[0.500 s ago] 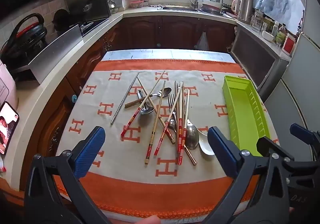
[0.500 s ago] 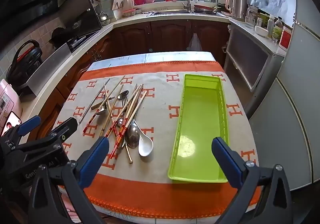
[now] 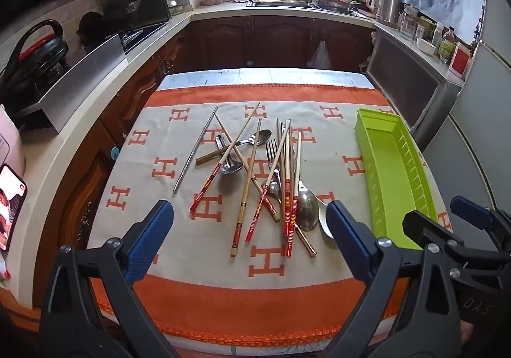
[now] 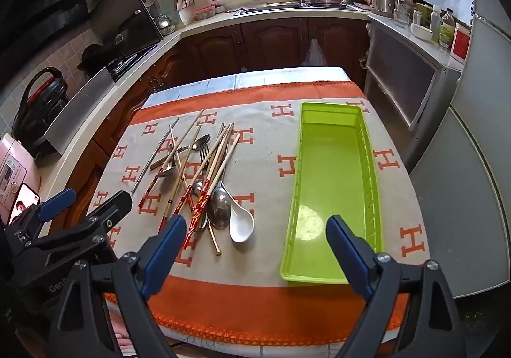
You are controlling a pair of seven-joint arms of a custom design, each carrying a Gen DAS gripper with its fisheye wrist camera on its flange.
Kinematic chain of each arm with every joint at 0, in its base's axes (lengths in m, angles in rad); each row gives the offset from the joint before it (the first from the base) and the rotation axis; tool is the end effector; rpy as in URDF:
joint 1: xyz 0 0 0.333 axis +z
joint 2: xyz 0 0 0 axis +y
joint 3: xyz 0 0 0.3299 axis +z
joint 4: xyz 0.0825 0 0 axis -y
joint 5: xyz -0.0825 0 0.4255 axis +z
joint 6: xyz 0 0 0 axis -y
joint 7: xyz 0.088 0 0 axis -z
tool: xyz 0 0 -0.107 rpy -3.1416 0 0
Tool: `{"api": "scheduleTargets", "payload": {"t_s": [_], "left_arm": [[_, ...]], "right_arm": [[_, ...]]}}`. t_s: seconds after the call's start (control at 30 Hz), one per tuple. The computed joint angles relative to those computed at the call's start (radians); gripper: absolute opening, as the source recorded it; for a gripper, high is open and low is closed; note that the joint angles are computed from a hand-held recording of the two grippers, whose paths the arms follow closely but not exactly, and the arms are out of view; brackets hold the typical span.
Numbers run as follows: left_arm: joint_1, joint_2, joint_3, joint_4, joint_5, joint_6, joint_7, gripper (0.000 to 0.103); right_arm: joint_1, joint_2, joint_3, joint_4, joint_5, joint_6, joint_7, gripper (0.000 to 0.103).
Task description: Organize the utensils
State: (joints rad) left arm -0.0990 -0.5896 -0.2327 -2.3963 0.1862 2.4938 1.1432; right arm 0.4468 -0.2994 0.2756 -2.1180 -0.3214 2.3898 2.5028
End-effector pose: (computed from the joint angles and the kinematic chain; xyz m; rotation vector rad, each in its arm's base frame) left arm 0.4276 -0.1662 0.5988 -1.7732 1.8108 -0.6497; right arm 0.4040 0.3724 0.5997 -1.7770 1.8212 -0.4448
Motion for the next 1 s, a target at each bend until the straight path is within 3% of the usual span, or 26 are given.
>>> {"api": "scheduleTargets", "payload": {"t_s": [1.0], "left_arm": [[-0.003,0.005,0.011,-0.002,-0.024,-0.008,0.011,0.094]], "right_arm": [[0.007,0.007,-0.002,-0.001,0.002,-0.006,0.009,0.087]]}}
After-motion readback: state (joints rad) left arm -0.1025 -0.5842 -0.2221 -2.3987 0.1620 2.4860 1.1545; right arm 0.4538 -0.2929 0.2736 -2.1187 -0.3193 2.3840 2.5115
